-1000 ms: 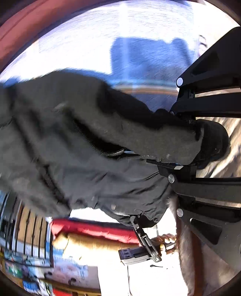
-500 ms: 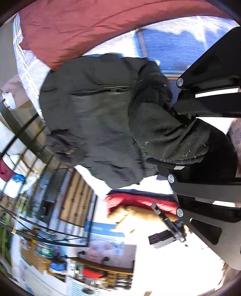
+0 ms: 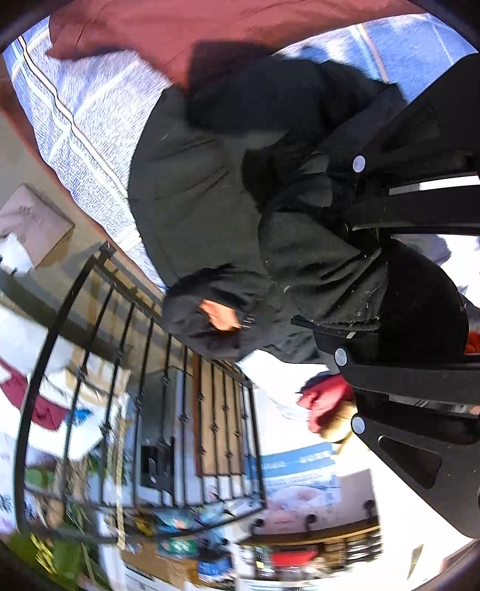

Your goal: Fold large clothes

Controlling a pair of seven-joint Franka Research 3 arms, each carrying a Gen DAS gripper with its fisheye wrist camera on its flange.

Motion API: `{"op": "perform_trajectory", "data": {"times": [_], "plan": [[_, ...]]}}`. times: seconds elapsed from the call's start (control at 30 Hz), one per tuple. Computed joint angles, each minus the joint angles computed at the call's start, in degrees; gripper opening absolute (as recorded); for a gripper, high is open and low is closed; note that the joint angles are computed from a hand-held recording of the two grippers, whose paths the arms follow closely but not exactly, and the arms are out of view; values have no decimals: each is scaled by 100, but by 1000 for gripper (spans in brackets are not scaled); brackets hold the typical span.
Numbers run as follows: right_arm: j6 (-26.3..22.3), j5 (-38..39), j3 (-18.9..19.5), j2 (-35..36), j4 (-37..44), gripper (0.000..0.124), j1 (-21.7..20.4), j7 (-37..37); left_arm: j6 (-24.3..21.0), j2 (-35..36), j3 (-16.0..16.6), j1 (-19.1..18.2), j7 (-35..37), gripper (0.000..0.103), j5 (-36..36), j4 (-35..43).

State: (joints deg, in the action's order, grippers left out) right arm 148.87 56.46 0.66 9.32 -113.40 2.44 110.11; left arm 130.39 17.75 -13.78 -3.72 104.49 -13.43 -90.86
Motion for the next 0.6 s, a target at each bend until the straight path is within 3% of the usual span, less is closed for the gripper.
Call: {"op": "perform_trajectory", "data": {"times": [0.1,0.17,0.3,0.33,0.43,0.53,0.6], "plan": [[13,-25,-63,520,414,23,-95,529,193,-413,57,-33,-40,32,166,-671],[198,287,-13,708,495,23,-225,695,95,-571,33,42,-30,32,-212,-912],[368,222,-33,919,562,26,-358,1188,-178,-541,69,-32,33,33,-230,-960],[319,288,10,952,588,32,-425,1203,-192,-486,71,-60,44,33,-183,-919],[198,703,170,952,607,45,-617,967,-244,-140,18,-132,69,35,-157,-541],[163,1389,305,808,519,63,-752,160,-242,251,-46,-241,-44,39,-14,-45],[18,1315,230,658,441,64,-719,-87,-200,435,-96,-307,-87,43,87,182]]}}
